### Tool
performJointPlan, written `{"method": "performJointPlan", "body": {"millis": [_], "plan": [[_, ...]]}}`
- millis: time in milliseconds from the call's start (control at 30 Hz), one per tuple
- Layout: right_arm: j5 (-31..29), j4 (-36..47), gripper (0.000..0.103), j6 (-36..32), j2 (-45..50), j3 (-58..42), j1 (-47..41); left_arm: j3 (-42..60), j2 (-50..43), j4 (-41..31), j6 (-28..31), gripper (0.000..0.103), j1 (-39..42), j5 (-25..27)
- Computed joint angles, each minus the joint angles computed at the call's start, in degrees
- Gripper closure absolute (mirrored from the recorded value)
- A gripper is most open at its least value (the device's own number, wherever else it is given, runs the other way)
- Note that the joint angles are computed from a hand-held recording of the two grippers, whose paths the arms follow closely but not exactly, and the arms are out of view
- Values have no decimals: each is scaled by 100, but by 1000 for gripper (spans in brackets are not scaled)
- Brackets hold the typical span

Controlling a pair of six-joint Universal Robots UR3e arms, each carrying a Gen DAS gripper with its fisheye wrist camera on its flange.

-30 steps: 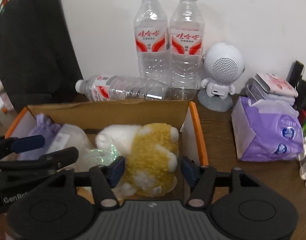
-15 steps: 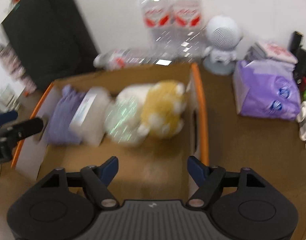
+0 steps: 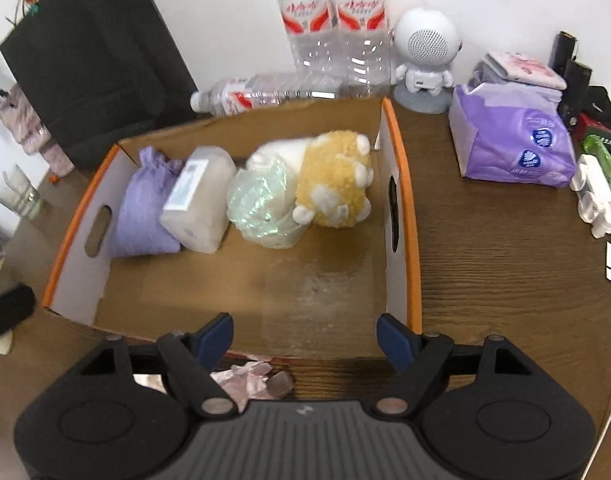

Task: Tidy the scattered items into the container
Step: 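Withdraw both tools from the box toward the tissues and green pack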

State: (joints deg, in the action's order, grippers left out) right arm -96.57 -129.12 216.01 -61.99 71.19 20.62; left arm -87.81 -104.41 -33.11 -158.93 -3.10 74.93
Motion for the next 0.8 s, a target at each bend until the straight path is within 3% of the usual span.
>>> {"method": "performJointPlan", "body": {"millis": [167,400,533,800], "plan": [[-227,364,21,62,-339,-163,210,-13,207,-352,-162,0,-101,243],[-768,624,16,208,-698,-310,605,-607,788,-95,-307,0,-109,218],[-1531,70,16,249,-845,31,1081,-1899,1328,1748,-556,0,37,21],[-3300,-2149,12,412,-769,1448,2180,-4063,1820,4383,-738,0,381,-396]]}}
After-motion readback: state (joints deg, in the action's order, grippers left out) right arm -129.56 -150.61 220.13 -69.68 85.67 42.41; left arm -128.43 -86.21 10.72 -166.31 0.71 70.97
